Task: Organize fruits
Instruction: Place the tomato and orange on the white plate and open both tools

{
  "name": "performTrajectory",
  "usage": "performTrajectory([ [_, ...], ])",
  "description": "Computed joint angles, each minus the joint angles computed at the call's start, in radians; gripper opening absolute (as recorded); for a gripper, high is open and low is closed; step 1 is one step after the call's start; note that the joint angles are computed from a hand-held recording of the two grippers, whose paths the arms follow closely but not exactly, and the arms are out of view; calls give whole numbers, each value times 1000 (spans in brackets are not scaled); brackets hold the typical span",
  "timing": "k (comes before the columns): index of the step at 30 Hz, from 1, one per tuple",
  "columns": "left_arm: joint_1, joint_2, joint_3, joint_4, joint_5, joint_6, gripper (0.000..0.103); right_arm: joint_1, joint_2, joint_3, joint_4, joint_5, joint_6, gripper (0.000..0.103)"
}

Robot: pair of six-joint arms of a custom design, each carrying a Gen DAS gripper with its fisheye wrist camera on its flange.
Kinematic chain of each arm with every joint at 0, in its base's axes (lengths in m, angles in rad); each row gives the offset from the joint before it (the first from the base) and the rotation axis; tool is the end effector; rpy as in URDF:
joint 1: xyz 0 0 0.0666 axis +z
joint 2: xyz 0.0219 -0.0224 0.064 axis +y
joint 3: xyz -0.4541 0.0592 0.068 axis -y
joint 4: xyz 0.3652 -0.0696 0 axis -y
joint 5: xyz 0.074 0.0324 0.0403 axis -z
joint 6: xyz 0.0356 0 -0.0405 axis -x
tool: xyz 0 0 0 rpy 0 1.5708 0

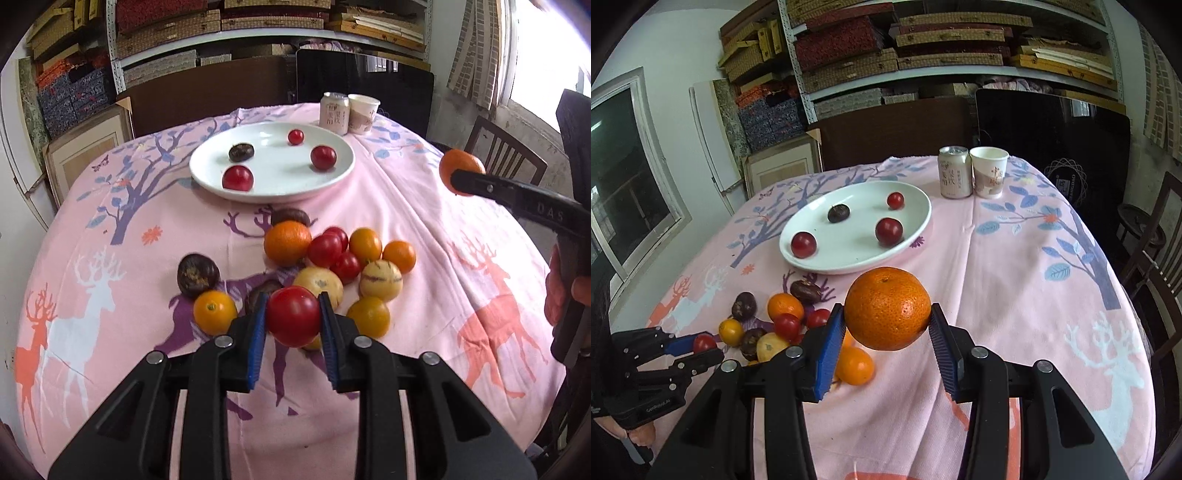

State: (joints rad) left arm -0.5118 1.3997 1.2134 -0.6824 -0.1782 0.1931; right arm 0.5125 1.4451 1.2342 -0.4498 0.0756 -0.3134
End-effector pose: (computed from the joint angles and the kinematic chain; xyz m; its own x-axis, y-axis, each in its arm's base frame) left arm 0.3872 -0.2107 0.4386 -0.7266 0.1915 -0.6598 0.2473 0.9689 0.0089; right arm 0.4163 0.2307 0.4458 -0.6435 -0.0093 -0.7654 -0.2508 0.9473 0.1993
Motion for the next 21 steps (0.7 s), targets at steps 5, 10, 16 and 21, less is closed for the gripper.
performTrajectory([
  [5, 28, 74, 147, -19, -11, -21, 26, 16, 22, 63, 12, 29, 60, 47],
  [10, 65, 175, 284, -30, 8, -32, 26, 26, 109, 166, -25, 21, 110, 47],
  [16, 125, 325, 439, -73, 23, -21, 26, 22, 265, 323, -110, -15, 128, 47],
  [21, 166, 447, 570, -152, 31, 19, 27, 13, 372, 448, -204, -25, 117, 47],
])
